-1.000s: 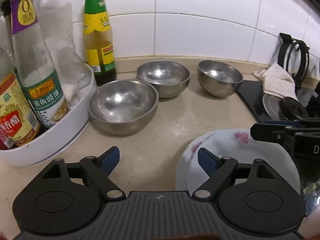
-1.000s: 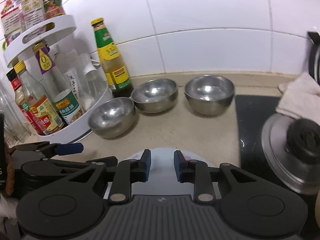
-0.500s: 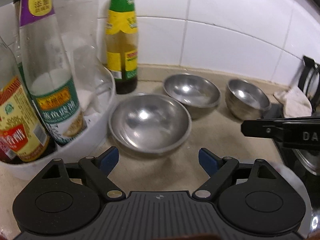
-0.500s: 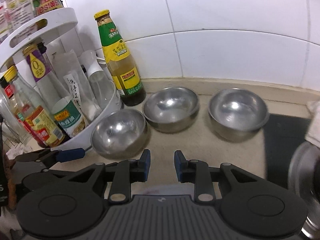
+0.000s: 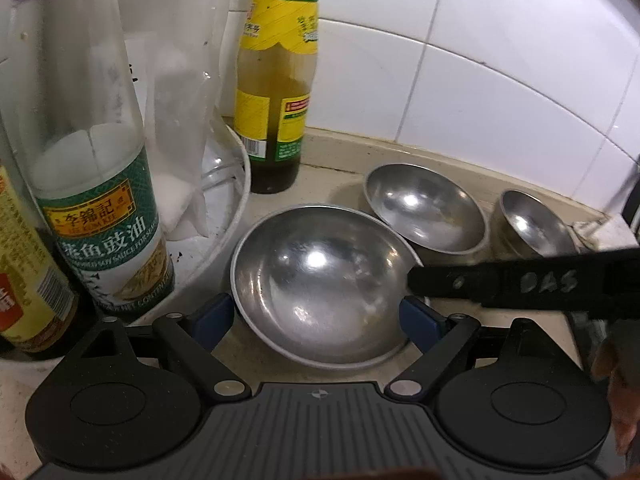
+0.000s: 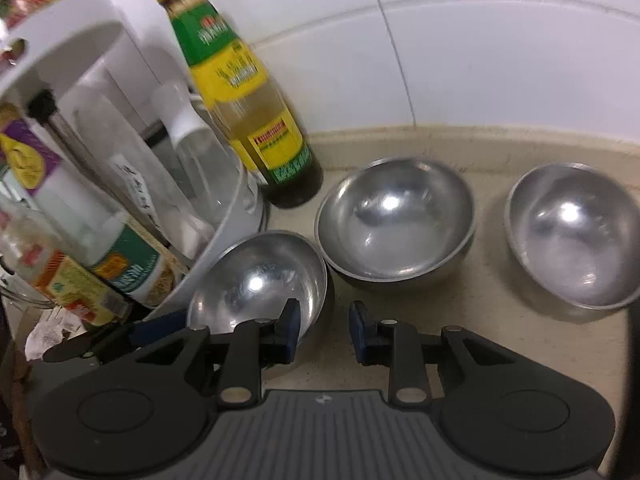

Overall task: Organize plates and bowls
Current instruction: 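Close the left tool on a steel bowl rim while the right tool grips the opposite rim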

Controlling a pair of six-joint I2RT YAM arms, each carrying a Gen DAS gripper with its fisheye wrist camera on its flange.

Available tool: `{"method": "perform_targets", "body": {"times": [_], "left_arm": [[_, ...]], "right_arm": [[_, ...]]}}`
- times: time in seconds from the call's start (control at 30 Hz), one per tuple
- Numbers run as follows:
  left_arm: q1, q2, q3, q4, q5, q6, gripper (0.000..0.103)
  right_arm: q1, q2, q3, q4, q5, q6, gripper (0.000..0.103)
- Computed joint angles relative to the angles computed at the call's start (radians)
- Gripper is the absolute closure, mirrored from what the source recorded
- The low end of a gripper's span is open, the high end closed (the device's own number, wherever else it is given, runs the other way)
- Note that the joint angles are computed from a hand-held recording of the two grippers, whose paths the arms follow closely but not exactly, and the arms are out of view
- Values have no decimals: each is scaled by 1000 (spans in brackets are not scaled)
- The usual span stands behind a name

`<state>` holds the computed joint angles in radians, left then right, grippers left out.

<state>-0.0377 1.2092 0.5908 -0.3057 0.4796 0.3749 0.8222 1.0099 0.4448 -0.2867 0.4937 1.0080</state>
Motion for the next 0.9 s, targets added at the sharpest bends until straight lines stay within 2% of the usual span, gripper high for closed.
{"method": "perform_targets", "body": {"times": [0.2,0.27,0.33,0.6,0.8,0.9], "left_arm": [[4,61,19,10,-4,20,25],[20,84,39,-24,12,44,33],[41,89,55,-75,36,81,35],[78,23,49,-274,78,273,30],[25,1,42,-226,37,258,27],[22,-24,56,-211,29,257,19]], "right_arm": [[-153,74,-25,130,-215,-49,81],[-148,62,-23,109,-216,-45,82],[-133,24,-24,58,-223,-31,82],[-17,-176,-35,-180,-245,108,84],[-18,-239,-26,-270,-218,144,82],[-8,-312,-25,-320,-183,164,78]]}}
